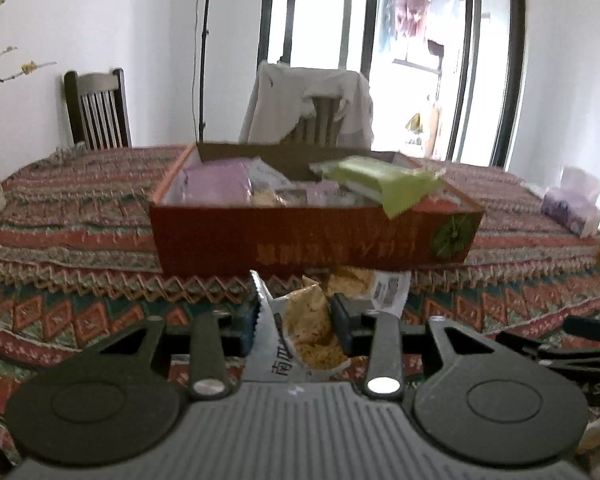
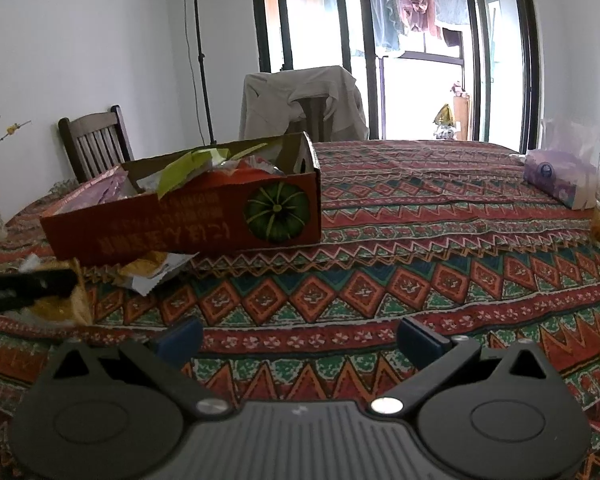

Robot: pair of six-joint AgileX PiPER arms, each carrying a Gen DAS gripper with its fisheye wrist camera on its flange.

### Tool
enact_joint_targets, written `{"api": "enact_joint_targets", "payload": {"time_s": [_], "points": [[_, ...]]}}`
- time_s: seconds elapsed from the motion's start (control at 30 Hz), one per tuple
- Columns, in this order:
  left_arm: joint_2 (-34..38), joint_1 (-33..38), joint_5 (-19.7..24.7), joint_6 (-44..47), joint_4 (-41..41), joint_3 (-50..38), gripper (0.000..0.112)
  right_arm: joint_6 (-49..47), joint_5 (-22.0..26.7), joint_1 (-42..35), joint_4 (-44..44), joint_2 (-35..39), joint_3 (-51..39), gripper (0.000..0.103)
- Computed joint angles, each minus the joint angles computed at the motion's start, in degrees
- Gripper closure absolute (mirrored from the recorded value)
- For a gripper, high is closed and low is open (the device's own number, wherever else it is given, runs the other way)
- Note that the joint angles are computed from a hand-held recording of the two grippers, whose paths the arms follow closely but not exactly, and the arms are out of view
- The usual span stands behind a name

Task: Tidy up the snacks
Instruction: 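Grasp a clear cookie packet with the left gripper while the right gripper grasps another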

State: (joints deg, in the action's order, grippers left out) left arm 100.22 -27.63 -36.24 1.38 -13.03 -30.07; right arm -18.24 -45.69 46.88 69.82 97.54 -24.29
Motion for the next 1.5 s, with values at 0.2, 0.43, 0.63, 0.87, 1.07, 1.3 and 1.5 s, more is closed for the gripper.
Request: {"api": "enact_joint_targets", "payload": {"time_s": [0.2,0.43,0.63,0.87,1.07,1.3,1.5], "points": [[-1.08,5.74,-2.29,-5.69,7.26,1.41,0.074,-5.14,-0.14,1.32,2.77,0.71,-3.37,0.0],[1.61,11.64,-4.72,-10.21,13.23,0.05,0.074,-12.01,0.74,1.35,5.12,2.18,-9.1,0.0],[4.45,15.28,-6.64,-15.53,19.57,-1.27,0.074,-19.2,4.1,-1.17,5.92,5.2,-16.49,0.0],[5.75,16.04,-9.49,-16.57,20.33,-0.74,0.074,-30.36,9.79,-5.12,10.45,11.11,-28.35,0.0],[6.1,16.11,-10.31,-16.43,20.17,-0.39,0.074,-43.19,13.76,-7.92,21.63,18.61,-38.92,0.0],[6.62,16.98,-9.48,-18.25,21.9,-1.15,0.074,-36.96,17.76,-9.17,15.92,19.99,-37.61,0.014],[6.76,17.03,-9.11,-18.38,21.43,-1.43,0.074,-29.93,16.13,-7.67,8.91,18.1,-33.91,0.042]]}}
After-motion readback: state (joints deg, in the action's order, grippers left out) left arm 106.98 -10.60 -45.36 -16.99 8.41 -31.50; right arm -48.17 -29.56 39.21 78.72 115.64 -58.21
